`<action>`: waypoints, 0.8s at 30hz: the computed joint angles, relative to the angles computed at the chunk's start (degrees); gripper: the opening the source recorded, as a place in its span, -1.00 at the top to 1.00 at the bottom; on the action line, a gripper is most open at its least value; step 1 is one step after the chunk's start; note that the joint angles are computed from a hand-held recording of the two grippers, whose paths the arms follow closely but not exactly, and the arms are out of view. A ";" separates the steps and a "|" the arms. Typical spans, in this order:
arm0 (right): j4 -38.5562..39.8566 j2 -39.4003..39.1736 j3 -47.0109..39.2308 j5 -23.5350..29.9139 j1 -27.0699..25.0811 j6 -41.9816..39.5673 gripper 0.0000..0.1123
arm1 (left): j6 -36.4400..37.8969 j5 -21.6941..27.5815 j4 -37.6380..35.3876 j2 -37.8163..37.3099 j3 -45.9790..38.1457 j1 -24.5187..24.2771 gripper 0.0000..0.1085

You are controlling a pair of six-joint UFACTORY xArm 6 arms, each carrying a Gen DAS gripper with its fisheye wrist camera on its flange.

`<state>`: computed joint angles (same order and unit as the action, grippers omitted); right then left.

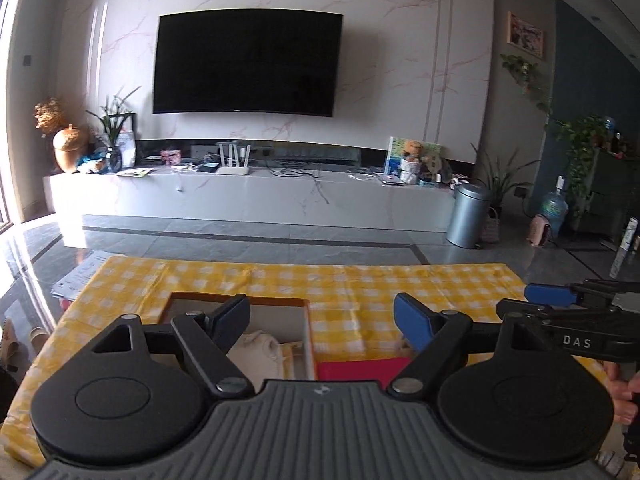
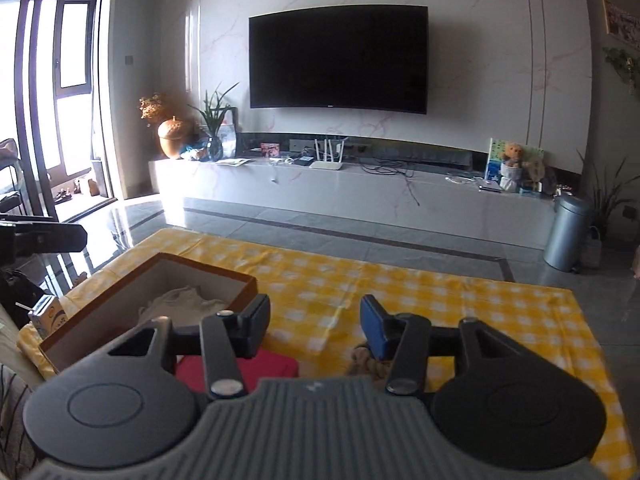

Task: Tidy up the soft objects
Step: 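Move both tools from the box toward the brown towel and yellow cloth, then grasp the yellow cloth with the right gripper while the left tool approaches the brown towel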

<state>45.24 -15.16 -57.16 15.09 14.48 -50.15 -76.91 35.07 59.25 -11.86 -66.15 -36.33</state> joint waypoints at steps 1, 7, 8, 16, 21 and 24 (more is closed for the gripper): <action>-1.05 -0.17 0.42 -0.17 -1.36 -0.04 0.06 | 3.05 -2.33 -3.22 2.11 -1.57 0.19 -0.77; -2.65 1.41 2.45 -0.12 -9.75 -2.81 0.01 | 25.93 -5.12 -26.51 17.08 -13.98 -0.42 -0.77; -3.43 2.14 2.66 -0.14 -10.96 -2.34 0.01 | 27.54 -4.37 -27.61 19.38 -16.38 -0.60 -0.77; -23.73 15.71 -0.88 -0.50 -17.80 13.90 -0.30 | 39.41 1.48 -38.11 37.02 -35.84 -1.78 -0.77; -25.21 22.87 -4.81 -0.64 -19.03 14.68 -0.79 | 45.34 7.00 -43.78 47.27 -48.72 -1.64 -0.77; -20.39 25.13 -7.46 2.29 -19.56 11.97 -0.79 | 47.59 12.87 -50.24 54.02 -58.56 -0.74 -0.77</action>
<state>24.86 9.96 -64.62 17.38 -5.08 -38.18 -29.32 47.94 9.01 42.17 -124.71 -37.07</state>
